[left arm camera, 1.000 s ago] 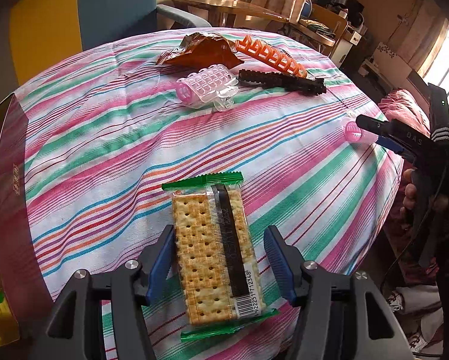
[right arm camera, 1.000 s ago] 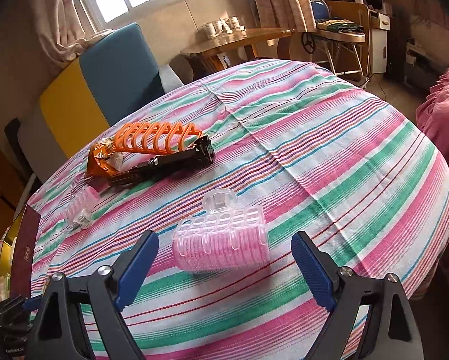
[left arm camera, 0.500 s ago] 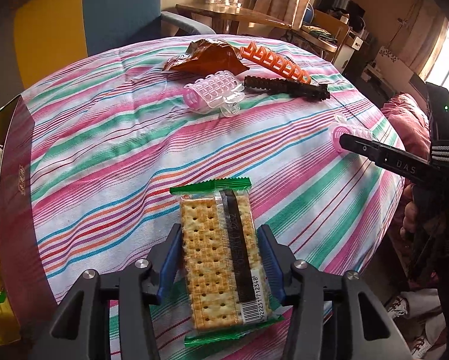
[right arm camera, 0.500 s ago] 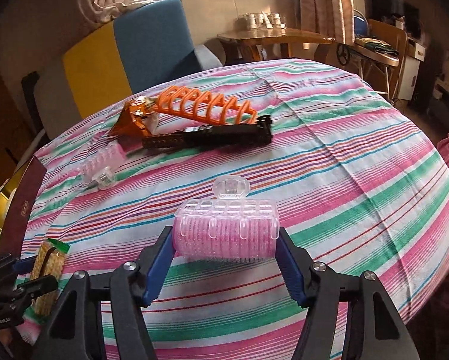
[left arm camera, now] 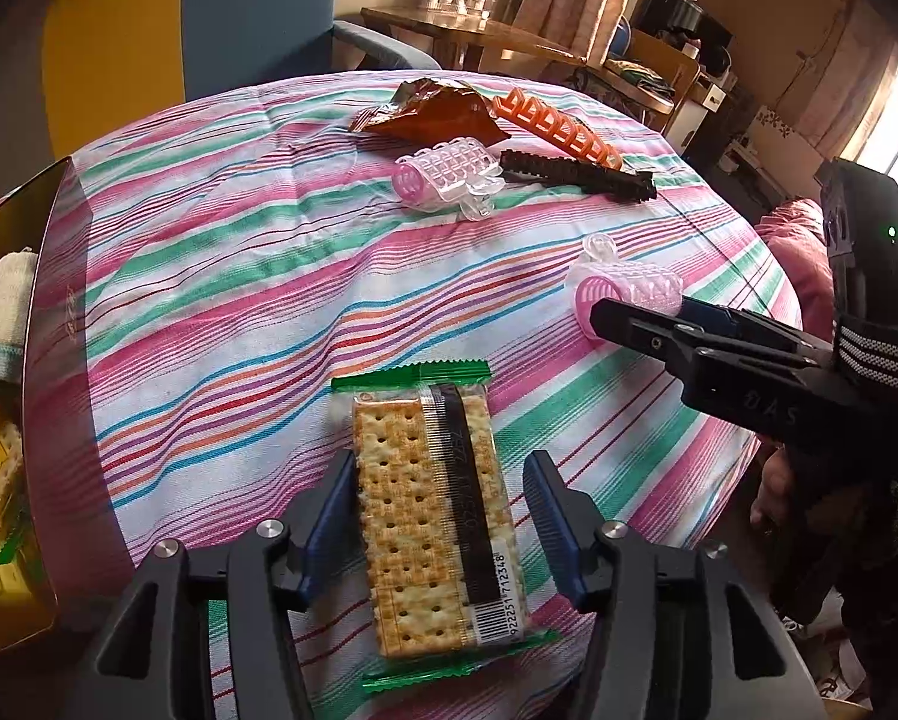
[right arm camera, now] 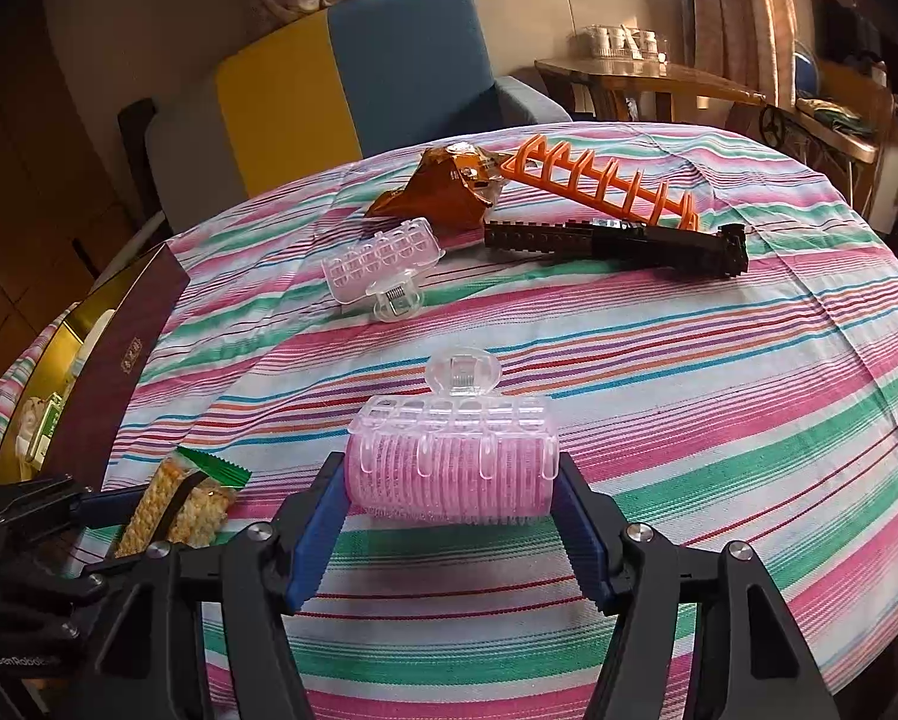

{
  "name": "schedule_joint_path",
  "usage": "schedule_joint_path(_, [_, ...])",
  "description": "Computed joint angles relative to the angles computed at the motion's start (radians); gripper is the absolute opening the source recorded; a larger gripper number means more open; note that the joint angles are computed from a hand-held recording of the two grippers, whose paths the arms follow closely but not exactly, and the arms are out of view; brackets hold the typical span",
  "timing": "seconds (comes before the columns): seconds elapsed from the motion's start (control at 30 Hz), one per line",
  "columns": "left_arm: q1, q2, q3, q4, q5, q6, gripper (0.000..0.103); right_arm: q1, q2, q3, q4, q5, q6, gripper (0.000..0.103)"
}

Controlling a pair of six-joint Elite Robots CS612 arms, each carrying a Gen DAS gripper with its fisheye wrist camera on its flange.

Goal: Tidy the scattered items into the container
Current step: 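Grasp the cracker pack with the left tool while the right tool grasps the pink roller, then carry cracker pack and pink roller into the gold tray and open both tools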

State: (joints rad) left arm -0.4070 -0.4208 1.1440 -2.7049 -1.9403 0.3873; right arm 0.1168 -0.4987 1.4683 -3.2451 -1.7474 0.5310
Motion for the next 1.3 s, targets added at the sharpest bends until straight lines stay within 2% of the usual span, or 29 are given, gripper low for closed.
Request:
schedule_joint_path(0.13, [-0.004,-0.004,0.018,-0.035,0.025,0.017,0.058,-0.002,0.001,0.001,-0.003,0.005,-0.001,0.067])
schedule_joint_path(0.2, [-0.004,-0.004,0.021,-0.044,0.03,0.014,0.052,-0.001,0.003,-0.001,-0.002,-0.001,0.002,0.067])
schedule_joint_path(0.43, [-0.002,-0.007,0.037,-0.085,0.039,0.01,0.049,0.013,0.012,-0.021,0.028,-0.059,-0.035,0.066])
schedule_joint_path(0.7, [0.009,-0.013,0.048,-0.1,0.016,-0.024,0.048,0.013,0.001,-0.011,0.016,-0.018,-0.008,0.064])
schedule_joint_path(1.07, [0.044,-0.033,0.072,-0.208,-0.03,-0.117,0.048,0.049,0.008,-0.071,0.062,-0.011,-0.077,0.064])
schedule_joint_path(1.3, [0.077,-0.038,0.073,-0.282,-0.006,-0.215,0.048,0.068,0.02,-0.132,0.057,0.029,-0.141,0.064])
